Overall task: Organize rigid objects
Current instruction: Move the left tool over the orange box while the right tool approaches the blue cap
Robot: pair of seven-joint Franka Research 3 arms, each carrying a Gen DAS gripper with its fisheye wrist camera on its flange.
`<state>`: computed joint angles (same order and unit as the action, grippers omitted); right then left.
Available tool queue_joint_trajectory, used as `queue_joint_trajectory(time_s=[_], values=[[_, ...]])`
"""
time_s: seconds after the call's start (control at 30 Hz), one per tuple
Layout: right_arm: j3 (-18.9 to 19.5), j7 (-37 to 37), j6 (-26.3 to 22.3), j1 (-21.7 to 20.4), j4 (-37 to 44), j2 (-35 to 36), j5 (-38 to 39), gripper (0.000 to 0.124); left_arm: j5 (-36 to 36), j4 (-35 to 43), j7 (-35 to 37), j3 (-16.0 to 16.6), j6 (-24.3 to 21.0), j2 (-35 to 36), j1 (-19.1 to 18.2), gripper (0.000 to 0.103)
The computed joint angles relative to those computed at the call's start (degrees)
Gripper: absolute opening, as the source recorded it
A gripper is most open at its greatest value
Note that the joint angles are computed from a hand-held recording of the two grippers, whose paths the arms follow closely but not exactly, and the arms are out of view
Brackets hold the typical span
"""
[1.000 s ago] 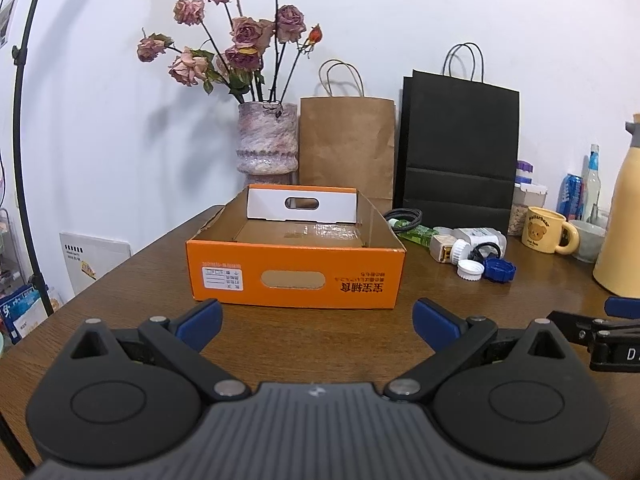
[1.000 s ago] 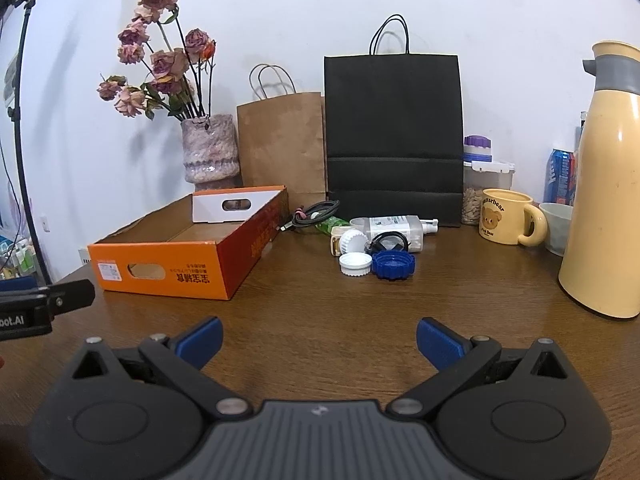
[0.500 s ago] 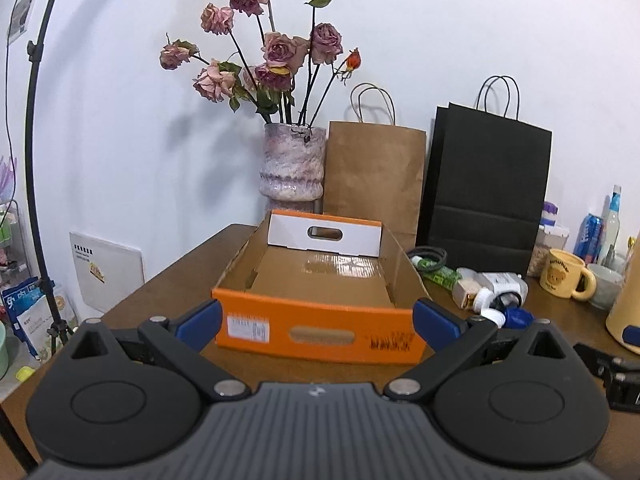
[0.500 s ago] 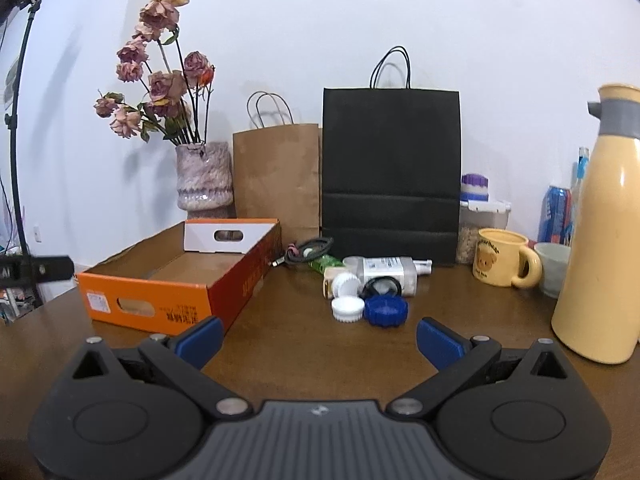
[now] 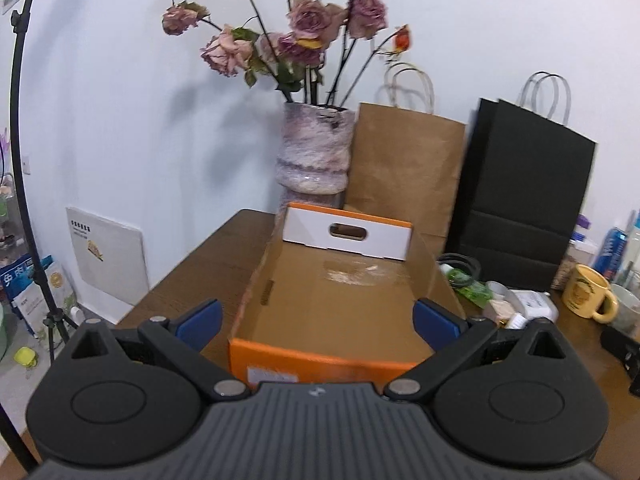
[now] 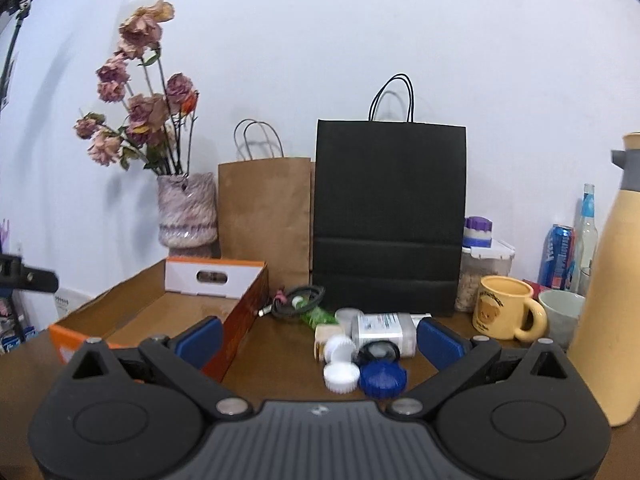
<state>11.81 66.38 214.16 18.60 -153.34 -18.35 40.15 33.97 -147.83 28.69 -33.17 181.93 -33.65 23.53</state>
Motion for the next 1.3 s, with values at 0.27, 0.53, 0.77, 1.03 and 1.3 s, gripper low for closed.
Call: queue_joint_trajectory(time_s=[0.27,0.53,0.77,1.03,1.3], values=[[0.87,-11.78,-2.36,-1.19,14.67,11.51,11.75,0.103,7.25,10.4,-3.56,-7.43,-4.99,9.19,11.33,0.103],[-4.2,-22.76,-5.63,2.14,27.39,21.74,22.15,0.103,9.79,20.86,-2.17,-3.78,-12.21,25.05,9.01,0.103],[-8.16,-41.23,-10.48,4.92,35.54,27.5,40.3,0.103,0.04,25.94,10.8,2.3,-16.15,33.45,2.53,0.088],[-5.66,-37.32,-8.3,2.59,35.02,29.1,37.39,0.103,-1.39,30.18,12.8,7.55,-18.57,36.82,-3.81,0.085],[-7.23,-29.1,-6.75,3.65,32.23,28.43,30.21,0.103,-15.4,33.61,24.64,10.47,-22.28,40.6,-7.26,0.056]])
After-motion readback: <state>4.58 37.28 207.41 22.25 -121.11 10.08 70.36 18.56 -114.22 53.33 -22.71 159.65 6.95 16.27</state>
